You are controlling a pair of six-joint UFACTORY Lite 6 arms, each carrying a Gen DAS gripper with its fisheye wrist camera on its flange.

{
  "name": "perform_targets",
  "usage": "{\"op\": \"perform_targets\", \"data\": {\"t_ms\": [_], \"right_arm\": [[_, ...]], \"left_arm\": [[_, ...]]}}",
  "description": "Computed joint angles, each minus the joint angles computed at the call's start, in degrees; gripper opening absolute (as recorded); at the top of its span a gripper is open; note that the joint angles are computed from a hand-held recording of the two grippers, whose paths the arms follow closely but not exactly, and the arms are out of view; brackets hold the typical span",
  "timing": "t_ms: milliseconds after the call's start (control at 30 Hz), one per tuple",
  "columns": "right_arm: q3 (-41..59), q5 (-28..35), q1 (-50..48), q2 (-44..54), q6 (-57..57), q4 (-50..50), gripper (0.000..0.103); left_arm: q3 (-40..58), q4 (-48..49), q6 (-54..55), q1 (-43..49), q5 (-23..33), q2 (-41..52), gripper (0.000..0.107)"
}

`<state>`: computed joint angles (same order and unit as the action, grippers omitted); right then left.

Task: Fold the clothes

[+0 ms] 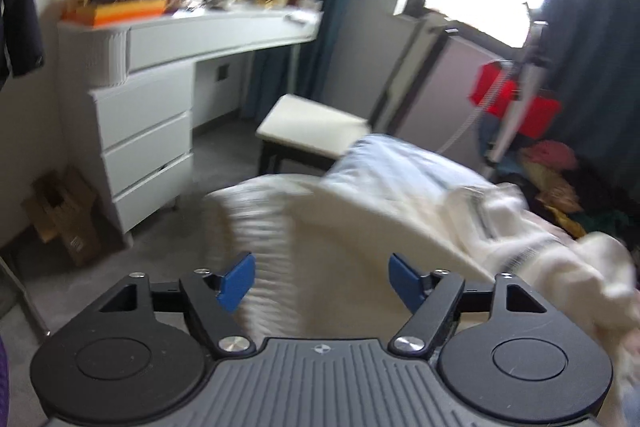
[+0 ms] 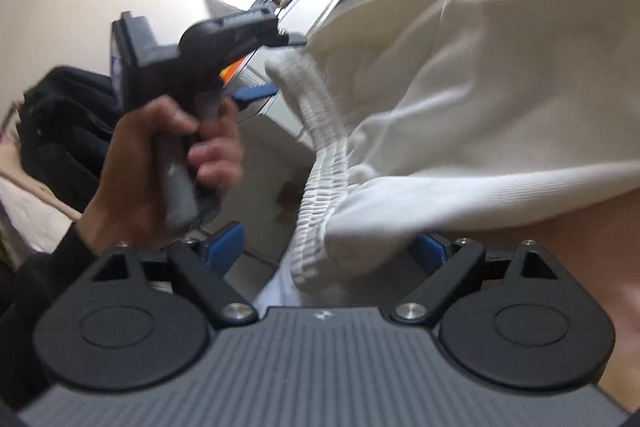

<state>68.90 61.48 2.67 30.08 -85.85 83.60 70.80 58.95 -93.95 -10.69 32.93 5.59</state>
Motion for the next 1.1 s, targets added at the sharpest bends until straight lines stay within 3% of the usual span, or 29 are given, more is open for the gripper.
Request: {"op": "perform_targets", "data": {"t_ms": [167, 300, 500, 600, 667, 833, 1100], "right_arm": [[-10.1, -1.0, -11.5, -16.3, -8.6, -1.5, 0.090], [-11.0, 2.5, -23.4, -20.5, -14.6, -1.4, 0.090], [-7.7, 4.6, -34.0, -17.1, -24.5, 3.0, 0.090], [-7.6, 6.2, -37.9, -13.1, -30.4, 5.8, 0.090], [-7.4, 7.1, -40.0, -10.2, -32.9, 6.3, 0.090], [-4.4, 4.5, -40.7, -7.8, -29.4, 6.2, 0.090], [-1.3, 3.7, -39.2, -3.6, -26.9, 6.8, 0.089]], "left_arm": [[-5.5, 4.4, -11.3, -20.2, 11.7, -7.8, 0.082], [-6.2, 6.5, -22.1, -37.7, 18.7, -8.3, 0.082], [9.9, 9.8, -25.1, -54.0, 32.6, 7.4, 0.082], [18.0, 9.9, -25.6, -57.2, 33.2, 14.6, 0.082], [17.5, 13.0, -29.7, -59.8, 31.6, 16.4, 0.084], [22.7, 14.0, -29.5, -61.9, 34.4, 23.8, 0.085], [17.5, 20.0, -36.3, -57.8, 29.5, 23.5, 0.087]]}}
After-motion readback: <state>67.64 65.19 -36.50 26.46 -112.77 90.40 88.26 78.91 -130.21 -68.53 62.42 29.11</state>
